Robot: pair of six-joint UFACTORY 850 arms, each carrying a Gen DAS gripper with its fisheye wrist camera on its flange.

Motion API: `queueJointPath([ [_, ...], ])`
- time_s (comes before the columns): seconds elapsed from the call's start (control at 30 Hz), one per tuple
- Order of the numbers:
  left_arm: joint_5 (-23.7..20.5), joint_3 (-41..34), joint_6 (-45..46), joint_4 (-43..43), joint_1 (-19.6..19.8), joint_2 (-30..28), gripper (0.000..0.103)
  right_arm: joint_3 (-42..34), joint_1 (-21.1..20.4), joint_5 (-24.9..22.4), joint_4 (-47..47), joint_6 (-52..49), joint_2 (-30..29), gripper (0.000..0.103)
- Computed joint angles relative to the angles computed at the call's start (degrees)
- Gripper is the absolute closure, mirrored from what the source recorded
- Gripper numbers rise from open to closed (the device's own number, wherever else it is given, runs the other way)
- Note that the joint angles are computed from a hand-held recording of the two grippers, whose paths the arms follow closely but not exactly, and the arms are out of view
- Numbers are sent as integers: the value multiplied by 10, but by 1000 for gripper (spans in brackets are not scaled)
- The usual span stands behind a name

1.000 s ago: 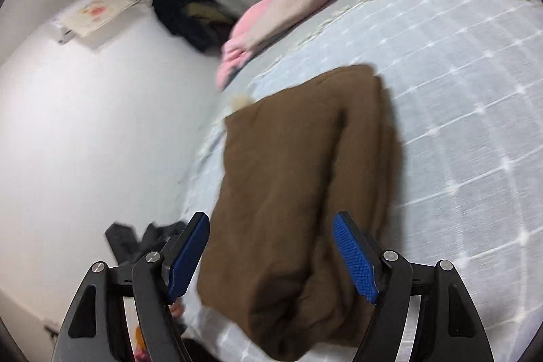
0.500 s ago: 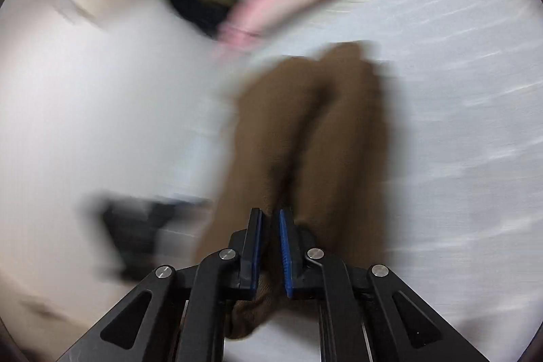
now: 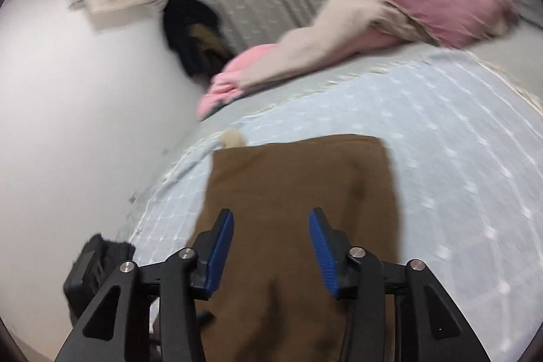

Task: Fold large clothes

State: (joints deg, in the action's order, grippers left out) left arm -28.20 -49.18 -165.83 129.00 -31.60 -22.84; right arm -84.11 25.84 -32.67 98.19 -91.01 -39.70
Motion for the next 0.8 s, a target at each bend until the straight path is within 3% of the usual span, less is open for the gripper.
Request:
queueJointPath([
  [0.13,-4,4,10,2,-6,1,25,-48,33,98,-123,78,-55,55],
  [0.17,-5,5,9,5,-8,2,25,-72,31,94,-154,112,-76,58],
  [0.23,-8,6,27,-11,-14,4,24,-101,6,42,-169,162,-112,64],
  [0.33,-3,-2,86,-87,-21,9,24,-97,-21,-25,-141,172,-114,66],
  [0.43,-1,-9,145,-202,-30,20,23,-57,-25,-4,-158,177,-72,61],
  [0.5,-13,-14,185,-284,-39,24,17,-23,-20,38,-162,162,-34,44],
  [0.53,-23,-19,212,-333,-46,24,13,6,-23,50,-141,129,-10,33],
  [0.57,-35,-26,248,-391,-54,22,12,37,-20,76,-95,72,14,29],
  [0.7,-77,-51,347,-531,-79,11,5,116,-2,156,-61,22,80,26],
  [0.8,-122,-70,403,-607,-99,6,1,159,17,228,-111,69,116,15],
])
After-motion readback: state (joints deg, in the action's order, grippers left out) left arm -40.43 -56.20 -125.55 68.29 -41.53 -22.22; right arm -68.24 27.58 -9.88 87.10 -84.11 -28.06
